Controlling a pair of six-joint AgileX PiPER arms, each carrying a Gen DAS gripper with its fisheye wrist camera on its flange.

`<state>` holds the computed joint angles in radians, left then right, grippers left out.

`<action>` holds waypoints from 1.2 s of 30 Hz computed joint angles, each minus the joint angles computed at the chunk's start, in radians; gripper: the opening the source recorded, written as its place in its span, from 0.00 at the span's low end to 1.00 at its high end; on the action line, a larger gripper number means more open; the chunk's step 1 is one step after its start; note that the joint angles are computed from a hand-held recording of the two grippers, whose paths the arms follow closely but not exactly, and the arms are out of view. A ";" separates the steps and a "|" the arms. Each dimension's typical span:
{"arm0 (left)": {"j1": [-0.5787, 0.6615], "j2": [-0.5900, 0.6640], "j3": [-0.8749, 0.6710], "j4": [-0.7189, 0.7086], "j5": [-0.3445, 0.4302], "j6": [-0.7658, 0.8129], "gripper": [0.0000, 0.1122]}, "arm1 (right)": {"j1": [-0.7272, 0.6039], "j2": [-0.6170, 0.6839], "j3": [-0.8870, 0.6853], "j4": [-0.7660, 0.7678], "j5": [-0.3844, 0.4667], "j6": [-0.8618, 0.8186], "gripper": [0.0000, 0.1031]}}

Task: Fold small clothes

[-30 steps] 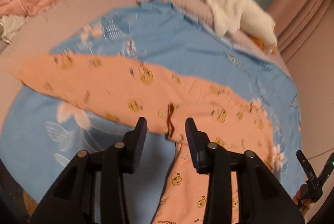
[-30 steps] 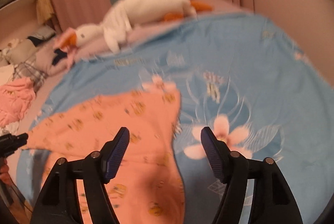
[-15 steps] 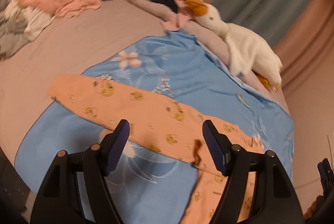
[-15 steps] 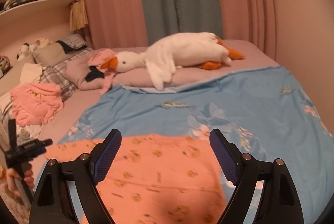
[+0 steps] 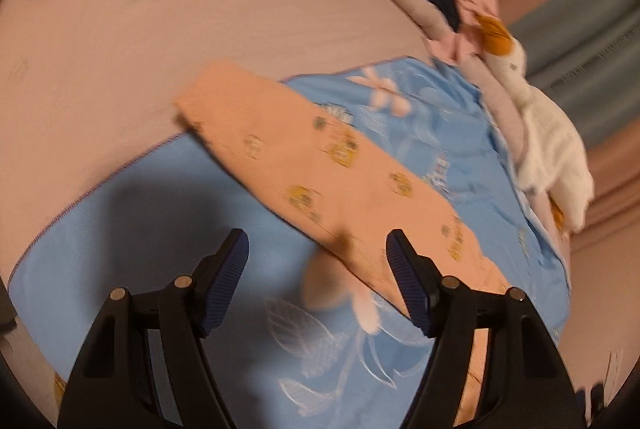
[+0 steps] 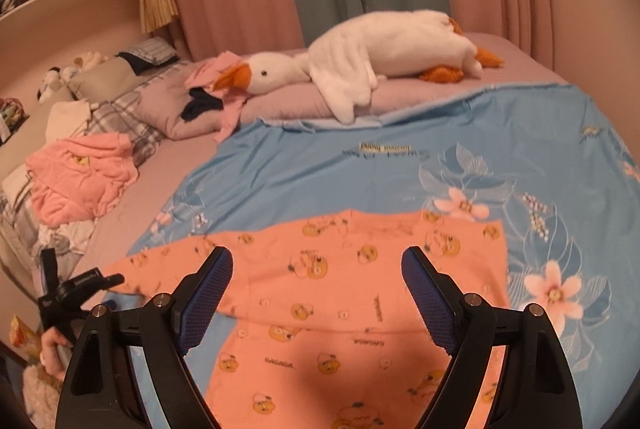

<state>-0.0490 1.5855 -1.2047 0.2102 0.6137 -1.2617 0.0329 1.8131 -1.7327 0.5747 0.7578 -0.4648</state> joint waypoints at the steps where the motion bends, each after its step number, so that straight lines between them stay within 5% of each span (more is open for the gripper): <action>1: 0.015 0.002 0.009 -0.010 -0.018 0.002 0.63 | 0.003 0.000 0.007 -0.003 0.000 0.005 0.83; 6: 0.118 -0.005 0.125 -0.151 -0.237 0.038 0.51 | 0.018 0.005 0.024 -0.054 -0.005 0.039 0.83; 12: 0.132 0.000 0.194 0.101 -0.378 -0.294 0.20 | 0.023 0.027 0.023 -0.075 0.014 0.080 0.83; 14: 0.140 0.006 0.189 0.124 -0.372 -0.342 0.03 | 0.030 0.029 0.027 -0.097 0.019 0.086 0.83; 17: 0.124 -0.005 0.178 0.237 -0.341 -0.456 0.03 | 0.032 0.022 0.042 -0.104 0.011 0.082 0.83; 21: 0.020 -0.019 0.077 0.480 -0.206 -0.584 0.02 | 0.020 0.028 0.035 -0.109 0.017 0.097 0.83; 24: -0.044 -0.013 -0.013 0.515 -0.182 -0.516 0.02 | 0.009 0.032 0.030 -0.106 0.020 0.102 0.83; 36: -0.250 0.182 -0.360 0.217 -0.149 0.127 0.02 | -0.032 -0.005 0.092 -0.072 0.001 0.074 0.83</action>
